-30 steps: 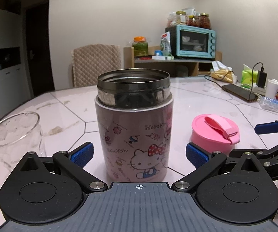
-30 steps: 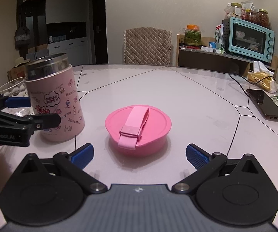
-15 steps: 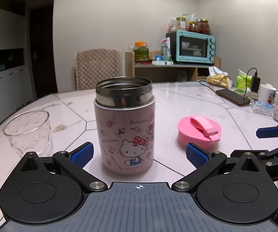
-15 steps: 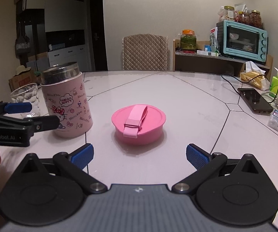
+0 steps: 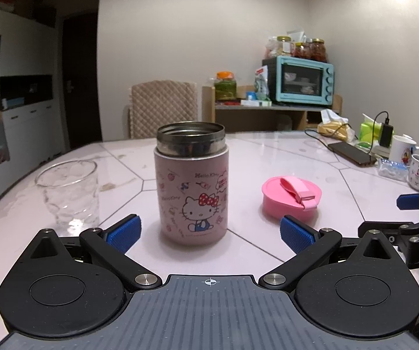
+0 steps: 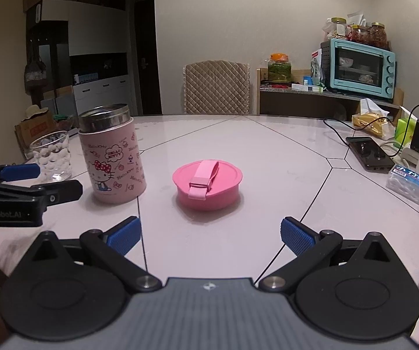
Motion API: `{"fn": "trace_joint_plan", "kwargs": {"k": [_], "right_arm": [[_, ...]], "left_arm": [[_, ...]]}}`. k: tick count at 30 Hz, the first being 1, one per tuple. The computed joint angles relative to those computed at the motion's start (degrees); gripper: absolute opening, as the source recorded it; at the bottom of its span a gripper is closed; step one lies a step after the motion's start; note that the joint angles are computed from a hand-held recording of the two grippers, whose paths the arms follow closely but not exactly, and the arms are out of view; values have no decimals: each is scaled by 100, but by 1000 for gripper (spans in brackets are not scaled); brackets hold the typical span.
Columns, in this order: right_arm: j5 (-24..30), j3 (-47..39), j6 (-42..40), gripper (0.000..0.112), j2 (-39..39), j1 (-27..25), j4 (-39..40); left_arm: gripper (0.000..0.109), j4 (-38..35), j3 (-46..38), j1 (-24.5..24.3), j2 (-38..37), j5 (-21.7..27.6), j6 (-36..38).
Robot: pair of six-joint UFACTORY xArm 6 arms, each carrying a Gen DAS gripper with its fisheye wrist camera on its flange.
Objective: Unscrew bottle cap and pour
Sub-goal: 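Set the open jar down with the left gripper and withdraw both tools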
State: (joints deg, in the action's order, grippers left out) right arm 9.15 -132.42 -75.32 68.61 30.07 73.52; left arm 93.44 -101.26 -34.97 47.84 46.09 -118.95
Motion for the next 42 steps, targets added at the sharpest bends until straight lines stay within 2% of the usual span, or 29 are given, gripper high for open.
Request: {"fn": "trace_joint_plan", "kwargs": {"k": [11, 20, 33, 42], "right_arm": [[-22, 1113, -2365, 103, -888, 55, 2334], [10, 1727, -3725, 103, -1405, 65, 3642], [162, 2390, -5051, 103, -1957, -10, 4956], [317, 2727, -5295, 103, -2171, -50, 5255]], "left_arm": [[103, 16, 642, -272, -421, 297, -391], [103, 107, 1033, -456, -694, 461, -677], [103, 80, 1383, -687, -963, 688, -779], [103, 33, 1550, -785, -1067, 802, -871]]}}
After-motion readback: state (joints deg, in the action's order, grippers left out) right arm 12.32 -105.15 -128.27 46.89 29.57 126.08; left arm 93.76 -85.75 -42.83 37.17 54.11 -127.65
